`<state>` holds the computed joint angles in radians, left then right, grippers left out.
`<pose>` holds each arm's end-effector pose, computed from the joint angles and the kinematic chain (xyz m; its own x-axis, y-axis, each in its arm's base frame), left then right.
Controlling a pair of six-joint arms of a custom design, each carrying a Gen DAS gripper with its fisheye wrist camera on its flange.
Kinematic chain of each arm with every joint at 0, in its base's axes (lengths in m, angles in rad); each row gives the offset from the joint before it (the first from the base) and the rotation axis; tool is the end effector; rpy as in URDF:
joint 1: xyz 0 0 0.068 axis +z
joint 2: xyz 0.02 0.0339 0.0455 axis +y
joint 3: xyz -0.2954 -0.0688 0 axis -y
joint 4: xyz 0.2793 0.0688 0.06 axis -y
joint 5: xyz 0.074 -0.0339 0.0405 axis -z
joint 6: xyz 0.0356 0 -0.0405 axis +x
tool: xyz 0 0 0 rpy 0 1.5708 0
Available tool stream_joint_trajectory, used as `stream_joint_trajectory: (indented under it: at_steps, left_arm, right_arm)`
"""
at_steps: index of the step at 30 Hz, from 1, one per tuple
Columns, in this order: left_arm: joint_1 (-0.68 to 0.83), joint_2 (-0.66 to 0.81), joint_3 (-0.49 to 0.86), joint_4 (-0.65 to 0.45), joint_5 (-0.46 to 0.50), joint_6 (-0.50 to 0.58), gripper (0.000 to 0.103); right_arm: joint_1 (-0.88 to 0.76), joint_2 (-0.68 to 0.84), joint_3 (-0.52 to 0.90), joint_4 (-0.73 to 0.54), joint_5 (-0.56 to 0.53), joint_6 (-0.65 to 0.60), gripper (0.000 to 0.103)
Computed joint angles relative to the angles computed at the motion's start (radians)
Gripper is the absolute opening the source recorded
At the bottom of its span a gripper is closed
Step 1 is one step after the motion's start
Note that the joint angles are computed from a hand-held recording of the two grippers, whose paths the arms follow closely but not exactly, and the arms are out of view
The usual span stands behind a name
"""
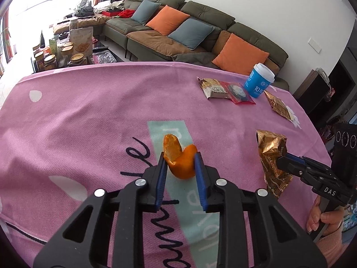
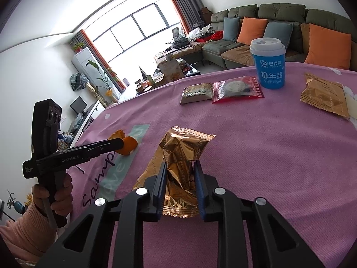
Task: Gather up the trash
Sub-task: 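Grasp an orange peel with the left tool while the right tool grasps a gold foil wrapper, then carry the orange peel and gold foil wrapper from the bedspread to the teal bin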
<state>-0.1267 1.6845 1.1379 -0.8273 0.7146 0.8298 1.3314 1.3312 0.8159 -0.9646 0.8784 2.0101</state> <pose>0.3373 -0.0665 0.2141 -0.4924 0.6245 -0.6062 0.8680 0.4034 -0.2895 0.0815 0.2182 0.2187 -0.4459 0.6099 -0.6551 0.4704 0.7824 0.4082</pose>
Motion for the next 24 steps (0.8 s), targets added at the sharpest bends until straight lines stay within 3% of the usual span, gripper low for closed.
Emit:
stream_joint_trajectory:
  at_steps: [11,24]
  left_arm:
    - [0.163,-0.067,-0.021,-0.096,0.064,0.143,0.024]
    - [0.391,-0.046,0.044,-0.276,0.113,0.351,0.024]
  right_arm:
    - [0.006,0.025,0.038,0.042,0.042,-0.057,0.019]
    - [-0.052,0.095,0.093,0.274,0.036,-0.321,0.019]
